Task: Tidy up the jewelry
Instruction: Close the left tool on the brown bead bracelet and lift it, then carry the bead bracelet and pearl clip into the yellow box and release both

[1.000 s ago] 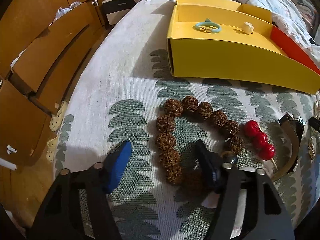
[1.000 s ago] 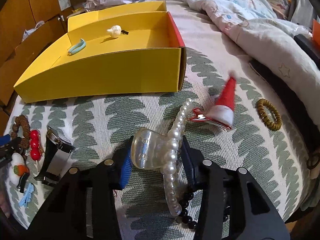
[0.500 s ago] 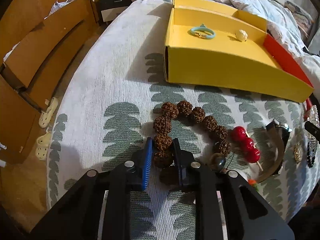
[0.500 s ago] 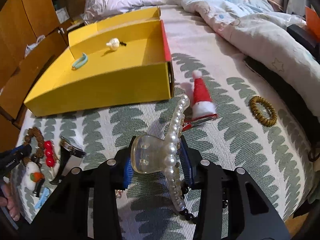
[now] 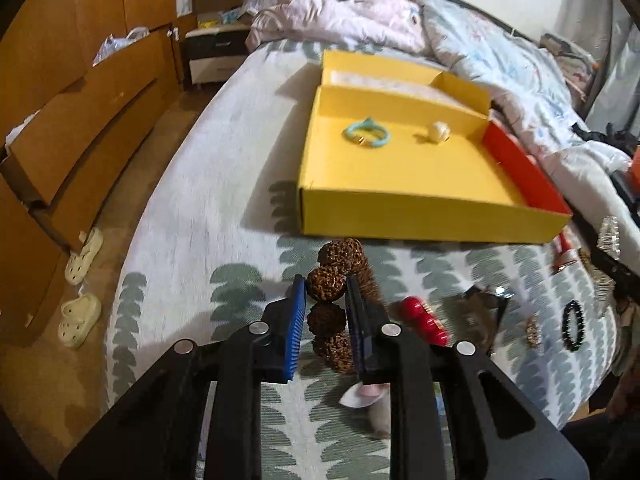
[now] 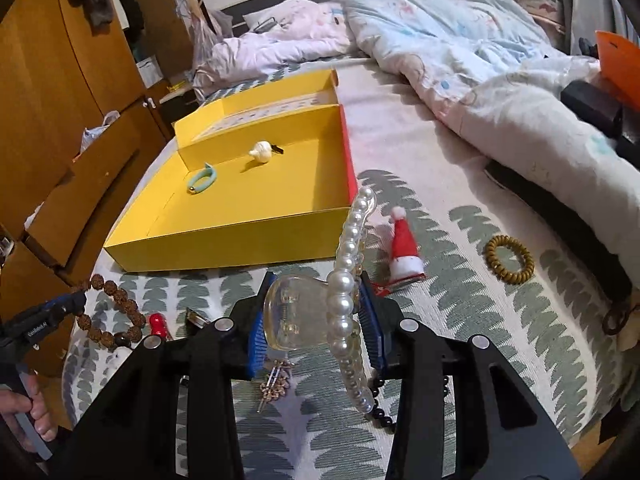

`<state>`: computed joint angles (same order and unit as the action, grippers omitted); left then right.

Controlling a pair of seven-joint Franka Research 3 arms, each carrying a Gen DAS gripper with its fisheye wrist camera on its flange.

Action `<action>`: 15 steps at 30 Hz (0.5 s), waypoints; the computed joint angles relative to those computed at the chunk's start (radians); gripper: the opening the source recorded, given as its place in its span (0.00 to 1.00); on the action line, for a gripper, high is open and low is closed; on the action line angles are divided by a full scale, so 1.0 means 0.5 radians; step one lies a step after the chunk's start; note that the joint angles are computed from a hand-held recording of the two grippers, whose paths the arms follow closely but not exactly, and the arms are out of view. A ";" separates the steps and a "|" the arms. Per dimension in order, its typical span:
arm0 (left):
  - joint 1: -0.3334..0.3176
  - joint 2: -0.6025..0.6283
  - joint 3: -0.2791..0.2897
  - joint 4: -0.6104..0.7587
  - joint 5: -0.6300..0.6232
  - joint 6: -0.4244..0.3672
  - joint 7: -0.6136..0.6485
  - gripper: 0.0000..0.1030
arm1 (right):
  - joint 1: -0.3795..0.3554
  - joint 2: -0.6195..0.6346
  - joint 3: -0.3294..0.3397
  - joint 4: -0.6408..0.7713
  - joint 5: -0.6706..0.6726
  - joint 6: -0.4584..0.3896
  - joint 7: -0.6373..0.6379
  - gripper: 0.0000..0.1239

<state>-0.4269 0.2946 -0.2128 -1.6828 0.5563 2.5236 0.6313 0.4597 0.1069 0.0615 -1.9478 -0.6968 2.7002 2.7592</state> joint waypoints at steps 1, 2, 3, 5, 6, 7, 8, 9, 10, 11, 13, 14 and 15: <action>-0.004 -0.003 0.001 0.005 0.010 0.005 -0.001 0.20 | 0.004 -0.003 0.000 -0.001 -0.014 0.004 0.014 0.33; -0.009 -0.008 0.001 0.010 0.020 0.017 -0.005 0.20 | 0.006 -0.001 0.002 0.005 -0.016 0.005 0.015 0.33; -0.010 -0.010 -0.002 0.018 0.020 0.025 -0.003 0.20 | 0.009 0.003 0.005 0.014 -0.017 0.013 0.012 0.33; -0.008 -0.021 -0.005 0.023 0.017 0.050 0.003 0.20 | 0.021 0.019 0.009 0.047 -0.033 0.023 -0.004 0.33; -0.018 -0.027 0.001 0.034 0.043 0.056 -0.009 0.20 | 0.030 0.028 0.008 0.063 -0.047 0.030 -0.007 0.33; -0.030 -0.025 0.008 0.050 0.073 0.052 -0.027 0.20 | 0.039 0.036 0.006 0.079 -0.060 0.030 -0.005 0.33; -0.038 -0.028 0.014 0.063 0.099 0.053 -0.041 0.20 | 0.047 0.049 0.006 0.101 -0.062 0.029 -0.017 0.33; -0.036 -0.025 0.011 0.076 0.099 0.059 -0.039 0.20 | 0.055 0.058 0.004 0.120 -0.062 0.034 -0.024 0.33; -0.030 -0.024 0.006 0.092 0.091 0.078 -0.026 0.20 | 0.061 0.071 0.002 0.142 -0.051 0.046 -0.040 0.33; -0.029 -0.024 0.004 0.105 0.089 0.089 -0.016 0.20 | 0.064 0.088 0.001 0.171 -0.028 0.062 -0.071 0.33; -0.035 -0.018 0.009 0.141 0.103 0.102 -0.019 0.20 | 0.079 0.122 -0.009 0.234 0.003 0.081 -0.127 0.33; -0.035 -0.011 0.007 0.170 0.098 0.105 -0.008 0.20 | 0.092 0.146 -0.014 0.284 0.015 0.073 -0.164 0.33; -0.034 0.001 0.004 0.208 0.087 0.110 0.013 0.20 | 0.103 0.169 -0.019 0.332 0.036 0.060 -0.210 0.33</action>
